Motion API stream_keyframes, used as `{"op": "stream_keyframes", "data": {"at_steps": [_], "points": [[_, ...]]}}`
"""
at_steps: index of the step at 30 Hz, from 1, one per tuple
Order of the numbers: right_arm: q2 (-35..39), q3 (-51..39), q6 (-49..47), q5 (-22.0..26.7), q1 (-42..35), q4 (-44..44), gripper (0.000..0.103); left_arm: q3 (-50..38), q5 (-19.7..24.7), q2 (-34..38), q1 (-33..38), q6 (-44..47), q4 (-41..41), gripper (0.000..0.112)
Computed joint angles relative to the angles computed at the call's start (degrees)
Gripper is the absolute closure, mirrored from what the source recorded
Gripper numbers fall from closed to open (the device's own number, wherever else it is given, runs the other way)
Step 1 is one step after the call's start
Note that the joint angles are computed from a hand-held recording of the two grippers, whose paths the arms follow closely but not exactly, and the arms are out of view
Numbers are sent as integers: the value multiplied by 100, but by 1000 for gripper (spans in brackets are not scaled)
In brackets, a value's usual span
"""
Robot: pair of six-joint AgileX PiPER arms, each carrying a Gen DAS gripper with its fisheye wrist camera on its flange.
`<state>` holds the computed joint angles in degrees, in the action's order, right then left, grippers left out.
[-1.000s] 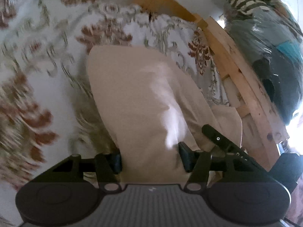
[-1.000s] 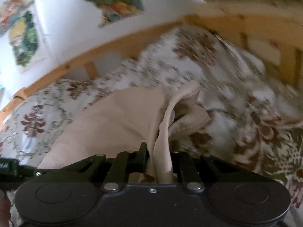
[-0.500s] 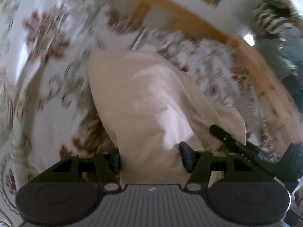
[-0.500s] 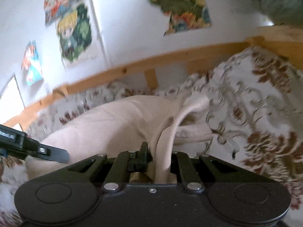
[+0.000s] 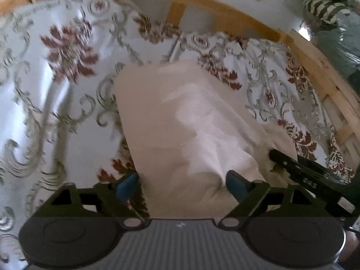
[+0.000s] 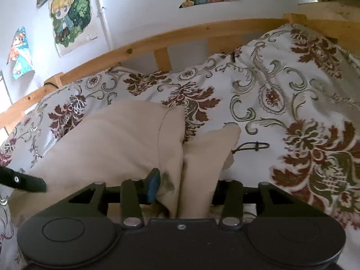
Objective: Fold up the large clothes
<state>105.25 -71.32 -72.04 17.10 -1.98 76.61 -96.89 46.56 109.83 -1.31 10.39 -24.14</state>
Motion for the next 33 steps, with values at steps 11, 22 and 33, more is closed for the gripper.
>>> {"op": "stream_keyframes", "data": {"at_steps": [11, 22, 33], "points": [[-2129, 1471, -1917, -147, -76, 1781, 11, 2829, -2565, -2771, -1293, -2964, 3396, 10], [-5203, 3371, -1015, -110, -416, 1004, 1, 4095, 29, -4699, -4240, -8850, 8631, 10], [-7063, 3944, 2499, 882, -758, -2645, 1, 5241, 1326, -5592, -5722, -9444, 8606, 10]]}}
